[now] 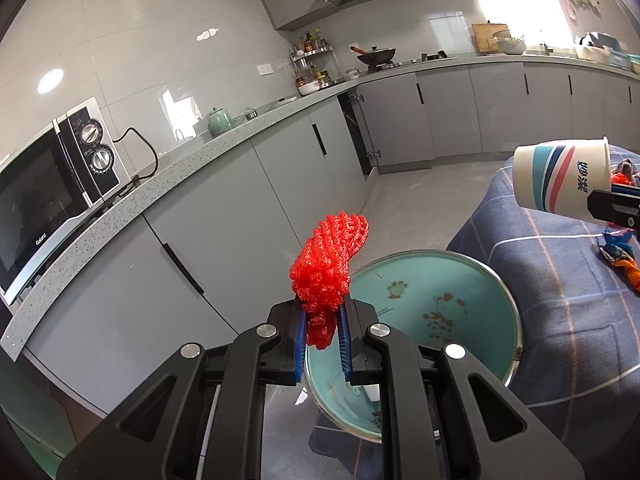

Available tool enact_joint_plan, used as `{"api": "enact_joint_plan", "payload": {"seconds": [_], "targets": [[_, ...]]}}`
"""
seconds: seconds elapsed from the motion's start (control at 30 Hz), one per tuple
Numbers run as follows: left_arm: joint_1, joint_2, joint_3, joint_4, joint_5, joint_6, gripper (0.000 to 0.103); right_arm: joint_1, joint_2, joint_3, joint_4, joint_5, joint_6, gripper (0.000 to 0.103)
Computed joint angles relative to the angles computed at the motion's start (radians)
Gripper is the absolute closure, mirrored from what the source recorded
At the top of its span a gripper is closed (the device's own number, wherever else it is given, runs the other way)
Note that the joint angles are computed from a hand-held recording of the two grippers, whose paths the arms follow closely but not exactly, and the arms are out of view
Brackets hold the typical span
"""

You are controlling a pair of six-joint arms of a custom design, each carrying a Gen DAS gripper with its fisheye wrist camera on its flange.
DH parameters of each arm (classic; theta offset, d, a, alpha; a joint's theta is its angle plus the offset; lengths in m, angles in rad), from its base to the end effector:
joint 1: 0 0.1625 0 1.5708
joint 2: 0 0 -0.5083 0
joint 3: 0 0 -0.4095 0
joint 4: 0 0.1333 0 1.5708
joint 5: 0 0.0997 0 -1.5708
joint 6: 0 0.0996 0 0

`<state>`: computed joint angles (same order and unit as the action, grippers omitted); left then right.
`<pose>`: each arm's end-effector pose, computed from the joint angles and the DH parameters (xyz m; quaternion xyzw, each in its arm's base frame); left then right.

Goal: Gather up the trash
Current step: 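Carry the red mesh net and striped paper cup over the teal bin, then open the left tool to drop the net while the right tool releases the cup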

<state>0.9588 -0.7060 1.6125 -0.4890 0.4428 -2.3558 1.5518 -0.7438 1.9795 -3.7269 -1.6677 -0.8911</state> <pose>-0.1837 -0.6504 0.0614 0.2327 0.7299 -0.4201 0.4864 0.1113 -0.6502 0.1393 0.3585 -0.8203 0.3794 0.2339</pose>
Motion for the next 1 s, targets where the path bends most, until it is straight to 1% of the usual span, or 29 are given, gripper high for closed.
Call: {"api": "enact_joint_plan", "payload": {"seconds": [0.3, 1.0], "targets": [[0.012, -0.006, -0.002, 0.012, -0.006, -0.01, 0.089, 0.02, 0.029, -0.021, 0.034, 0.001, -0.023, 0.099], [0.034, -0.009, -0.011, 0.015, -0.015, 0.0, 0.089, 0.036, 0.06, -0.057, 0.069, -0.005, -0.031, 0.099]]}}
